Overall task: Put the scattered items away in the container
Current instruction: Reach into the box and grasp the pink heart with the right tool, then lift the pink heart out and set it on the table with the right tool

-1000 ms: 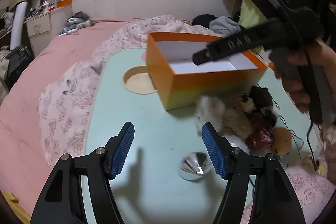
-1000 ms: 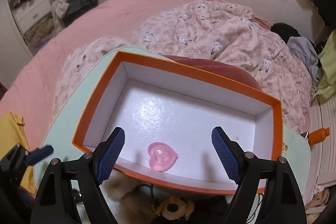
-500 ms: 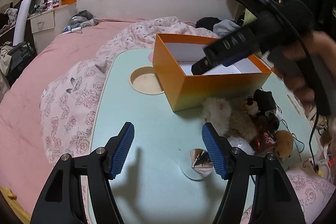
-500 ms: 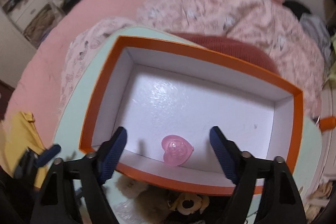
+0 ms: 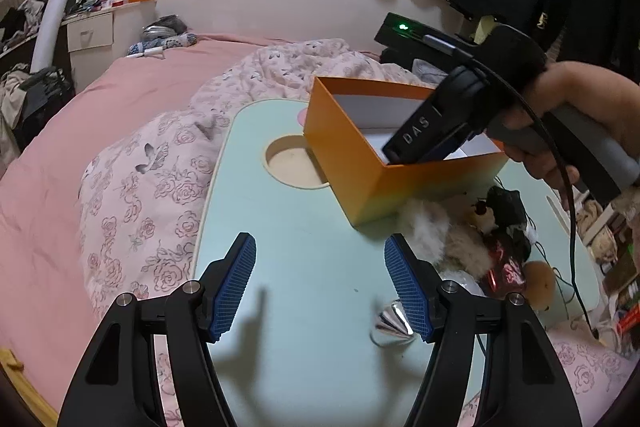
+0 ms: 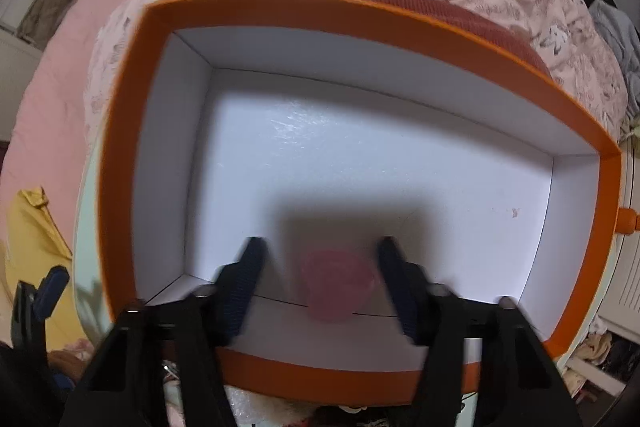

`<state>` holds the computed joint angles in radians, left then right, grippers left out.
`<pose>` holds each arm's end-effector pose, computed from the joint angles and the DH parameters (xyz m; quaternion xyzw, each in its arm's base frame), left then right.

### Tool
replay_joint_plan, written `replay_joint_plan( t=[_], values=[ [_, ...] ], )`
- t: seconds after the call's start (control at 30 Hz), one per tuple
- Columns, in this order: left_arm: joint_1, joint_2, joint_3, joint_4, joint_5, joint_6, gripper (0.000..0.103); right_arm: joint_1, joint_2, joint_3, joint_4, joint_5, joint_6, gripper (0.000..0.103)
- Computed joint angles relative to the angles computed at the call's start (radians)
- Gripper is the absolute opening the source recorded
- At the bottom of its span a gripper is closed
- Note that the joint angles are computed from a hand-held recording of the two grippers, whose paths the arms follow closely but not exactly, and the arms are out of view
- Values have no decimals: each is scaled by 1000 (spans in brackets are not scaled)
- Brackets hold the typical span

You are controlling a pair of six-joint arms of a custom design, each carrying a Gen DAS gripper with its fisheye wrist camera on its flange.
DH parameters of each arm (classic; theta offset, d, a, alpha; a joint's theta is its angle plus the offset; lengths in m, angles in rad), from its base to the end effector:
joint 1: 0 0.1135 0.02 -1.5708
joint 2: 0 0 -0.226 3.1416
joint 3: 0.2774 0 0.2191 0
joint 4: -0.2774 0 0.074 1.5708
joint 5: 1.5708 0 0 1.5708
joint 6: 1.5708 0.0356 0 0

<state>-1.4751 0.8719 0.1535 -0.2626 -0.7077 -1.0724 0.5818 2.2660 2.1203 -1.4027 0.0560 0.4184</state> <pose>0.0354 -0.1261 0.1090 0.0808 0.8996 -0.1637 0.3968 0.3223 0.2096 0.2063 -0.0813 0.9962 -0.0192 0.0233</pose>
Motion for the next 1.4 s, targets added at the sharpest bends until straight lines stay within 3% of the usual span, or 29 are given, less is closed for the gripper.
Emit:
replay_joint_plan(
  t=[0.23, 0.37, 0.63, 0.67, 0.73, 0.77, 0.8, 0.83, 0.93, 1.03, 1.07, 1.1, 1.17, 1.4],
  values=[
    [-3, 34, 2, 45, 12, 10, 67, 37, -107, -174, 124, 67, -6, 23],
    [-3, 65, 2, 72, 15, 11, 67, 68, -139, -244, 177, 157, -19, 1],
    [23, 67, -15, 102, 36, 25, 67, 66, -165, -259, 193, 165, -50, 1],
    [24, 68, -15, 104, 36, 26, 67, 60, -156, -231, 170, 149, -49, 3],
    [25, 69, -17, 109, 35, 29, 67, 37, -146, -173, 126, 98, -30, 25],
    [25, 69, -19, 111, 33, 30, 67, 25, -138, -140, 99, 69, -20, 63],
    [24, 71, -20, 115, 32, 31, 67, 13, -124, -97, 63, 34, -12, 83],
    [24, 71, -21, 117, 31, 31, 67, 7, -117, -74, 44, 15, -11, 83],
    [23, 78, -22, 125, 31, 33, 67, -6, -37, 46, -80, -15, -3, 83],
    [24, 97, -18, 135, 34, 31, 67, -22, 19, 80, -129, -59, 0, 81],
    [25, 105, -16, 138, 36, 31, 67, -31, 27, 73, -128, -81, -6, 75],
    [28, 109, -16, 142, 39, 35, 67, -38, 43, 77, -130, -96, -12, 56],
    [30, 116, -14, 145, 43, 37, 67, -43, 66, 87, -142, -93, -15, 37],
    [24, 97, -18, 131, 34, 23, 67, -46, -45, -35, -28, -5, -1, 37]
  ],
)
